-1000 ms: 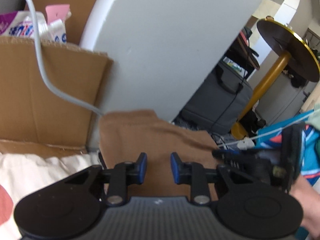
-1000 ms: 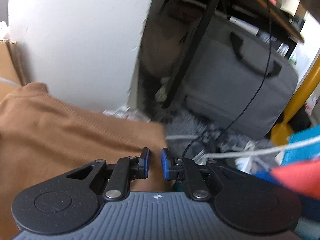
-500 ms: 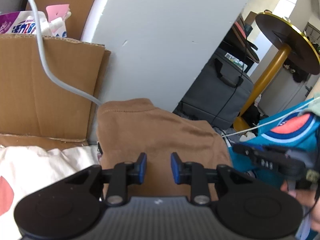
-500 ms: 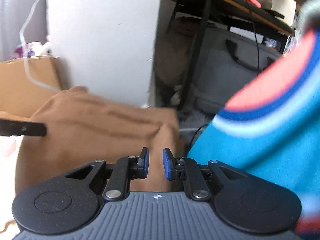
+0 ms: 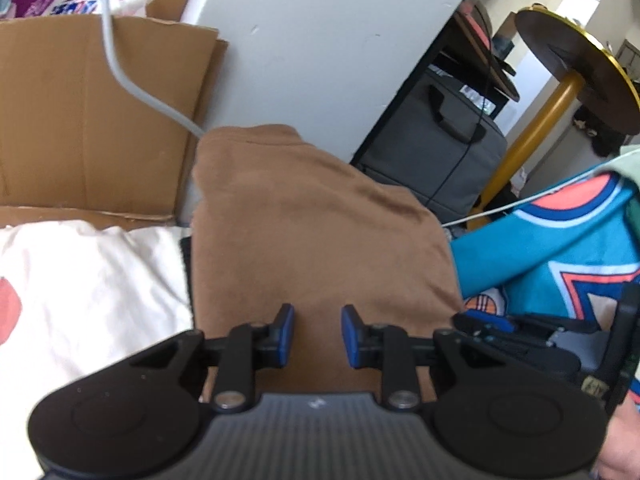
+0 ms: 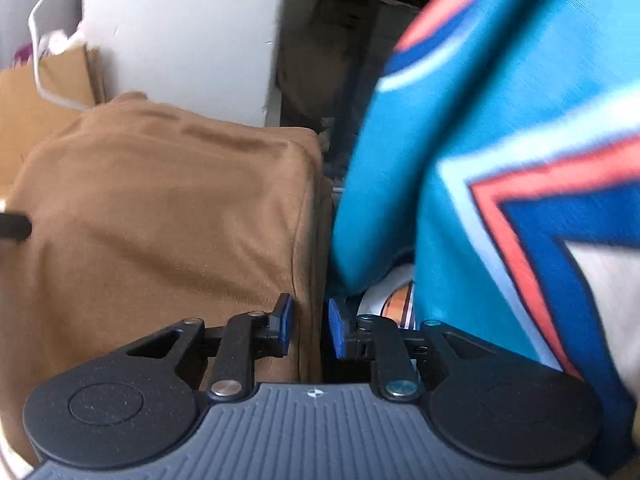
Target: Fold clothes
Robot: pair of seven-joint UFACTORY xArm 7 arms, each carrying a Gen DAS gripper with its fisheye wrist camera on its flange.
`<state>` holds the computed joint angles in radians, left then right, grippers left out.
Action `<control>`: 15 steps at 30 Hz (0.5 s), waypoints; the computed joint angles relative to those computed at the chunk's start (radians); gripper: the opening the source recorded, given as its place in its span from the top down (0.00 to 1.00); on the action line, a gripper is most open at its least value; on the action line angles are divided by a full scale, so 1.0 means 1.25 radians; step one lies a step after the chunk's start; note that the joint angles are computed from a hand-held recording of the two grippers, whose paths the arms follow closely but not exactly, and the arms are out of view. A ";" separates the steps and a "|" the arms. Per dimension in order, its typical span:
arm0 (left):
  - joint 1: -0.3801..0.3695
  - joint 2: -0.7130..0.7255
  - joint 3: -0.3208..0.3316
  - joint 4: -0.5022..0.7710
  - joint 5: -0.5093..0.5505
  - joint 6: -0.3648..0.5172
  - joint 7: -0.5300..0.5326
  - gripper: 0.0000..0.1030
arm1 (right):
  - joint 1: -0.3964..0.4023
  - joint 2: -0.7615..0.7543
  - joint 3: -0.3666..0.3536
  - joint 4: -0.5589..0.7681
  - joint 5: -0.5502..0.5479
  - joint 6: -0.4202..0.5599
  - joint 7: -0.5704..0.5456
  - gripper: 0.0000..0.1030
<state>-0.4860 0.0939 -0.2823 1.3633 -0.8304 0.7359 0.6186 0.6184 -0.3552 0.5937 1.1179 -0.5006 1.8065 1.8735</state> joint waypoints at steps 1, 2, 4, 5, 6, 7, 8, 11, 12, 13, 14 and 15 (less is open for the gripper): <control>0.001 -0.008 0.002 -0.008 0.007 -0.005 0.000 0.74 | 0.000 -0.001 0.007 0.002 0.000 0.000 0.018 0.76; 0.002 -0.017 0.004 -0.017 0.014 -0.010 -0.004 0.73 | 0.001 0.004 0.017 0.009 -0.006 0.002 0.033 0.76; 0.003 -0.037 0.010 -0.039 0.030 -0.019 -0.024 0.71 | 0.006 0.017 0.037 0.023 -0.013 0.011 0.068 0.72; 0.004 -0.048 0.014 -0.052 0.034 -0.022 -0.033 0.69 | 0.011 0.026 0.046 0.032 -0.015 0.018 0.087 0.70; 0.004 -0.060 0.017 -0.066 0.038 -0.023 -0.041 0.68 | 0.017 0.035 0.051 0.039 -0.013 0.023 0.102 0.67; 0.004 -0.071 0.020 -0.081 0.042 -0.025 -0.048 0.67 | 0.025 0.043 0.054 0.043 -0.010 0.025 0.115 0.67; 0.003 -0.082 0.023 -0.095 0.046 -0.025 -0.052 0.66 | 0.035 0.051 0.056 0.045 -0.006 0.024 0.127 0.67; -0.001 -0.111 0.031 -0.135 0.055 -0.020 -0.057 0.62 | 0.067 0.078 0.056 0.051 0.011 0.022 0.167 0.67; -0.003 -0.120 0.034 -0.148 0.059 -0.017 -0.061 0.60 | 0.079 0.087 0.054 0.051 0.019 0.019 0.182 0.67; -0.004 -0.129 0.036 -0.161 0.066 -0.014 -0.066 0.58 | 0.091 0.099 0.052 0.054 0.025 0.020 0.194 0.67; -0.005 -0.137 0.039 -0.175 0.075 -0.009 -0.073 0.57 | 0.103 0.110 0.051 0.058 0.030 0.024 0.204 0.67; -0.006 -0.145 0.041 -0.189 0.084 -0.004 -0.081 0.57 | 0.114 0.122 0.048 0.062 0.036 0.029 0.215 0.67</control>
<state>-0.4937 -0.0873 -0.2310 1.1267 -0.7258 0.7307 0.5170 0.7612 -0.2026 0.6540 1.1950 -0.4557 1.8427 2.1424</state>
